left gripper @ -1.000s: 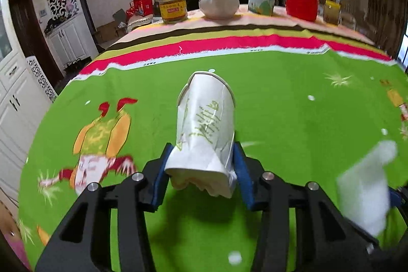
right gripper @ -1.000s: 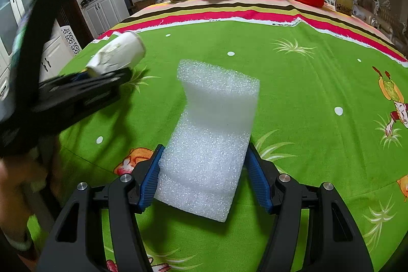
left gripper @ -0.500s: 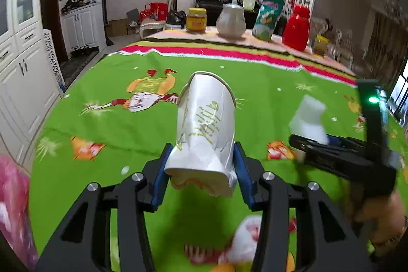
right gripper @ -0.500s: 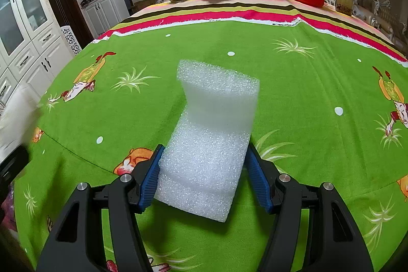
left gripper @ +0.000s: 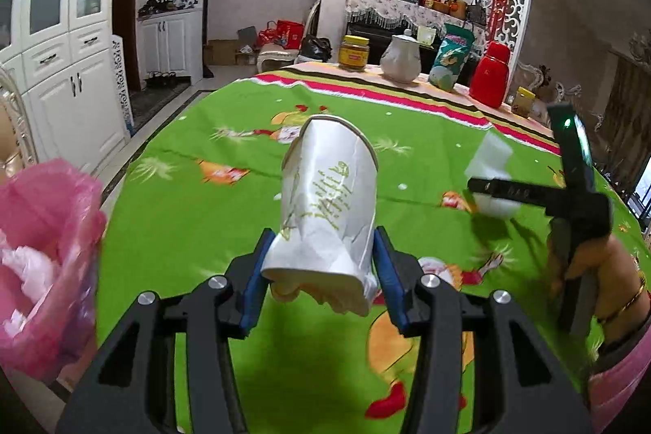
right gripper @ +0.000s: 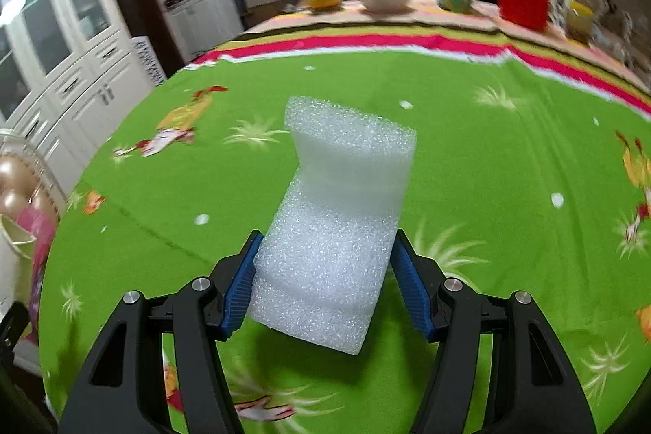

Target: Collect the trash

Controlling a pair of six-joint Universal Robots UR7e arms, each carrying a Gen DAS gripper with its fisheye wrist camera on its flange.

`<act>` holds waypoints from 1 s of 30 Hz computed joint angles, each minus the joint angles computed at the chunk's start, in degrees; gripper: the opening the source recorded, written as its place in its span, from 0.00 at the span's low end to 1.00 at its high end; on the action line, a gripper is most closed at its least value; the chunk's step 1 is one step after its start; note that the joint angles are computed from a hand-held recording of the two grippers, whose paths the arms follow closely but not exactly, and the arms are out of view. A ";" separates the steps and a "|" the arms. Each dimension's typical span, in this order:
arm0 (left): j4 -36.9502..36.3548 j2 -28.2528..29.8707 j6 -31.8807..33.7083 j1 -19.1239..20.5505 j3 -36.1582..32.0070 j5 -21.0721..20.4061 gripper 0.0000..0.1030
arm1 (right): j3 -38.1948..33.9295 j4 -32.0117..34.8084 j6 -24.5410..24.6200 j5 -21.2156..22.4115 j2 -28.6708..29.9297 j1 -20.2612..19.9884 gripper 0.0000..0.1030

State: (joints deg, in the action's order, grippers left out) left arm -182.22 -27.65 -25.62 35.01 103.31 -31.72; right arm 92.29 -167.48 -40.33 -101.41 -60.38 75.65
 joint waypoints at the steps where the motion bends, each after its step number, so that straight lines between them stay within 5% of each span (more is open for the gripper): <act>1: 0.46 -0.63 -1.06 -0.16 1.07 0.22 0.46 | 0.35 0.00 -0.62 0.32 -0.19 0.28 0.58; 15: 0.23 -6.43 -6.92 -3.77 11.59 6.89 0.49 | 9.82 -1.62 -11.50 6.48 -3.61 4.65 0.58; 30: -2.51 -13.93 -12.37 -6.55 21.63 14.15 0.49 | 20.67 -4.43 -17.93 12.60 -7.42 8.31 0.58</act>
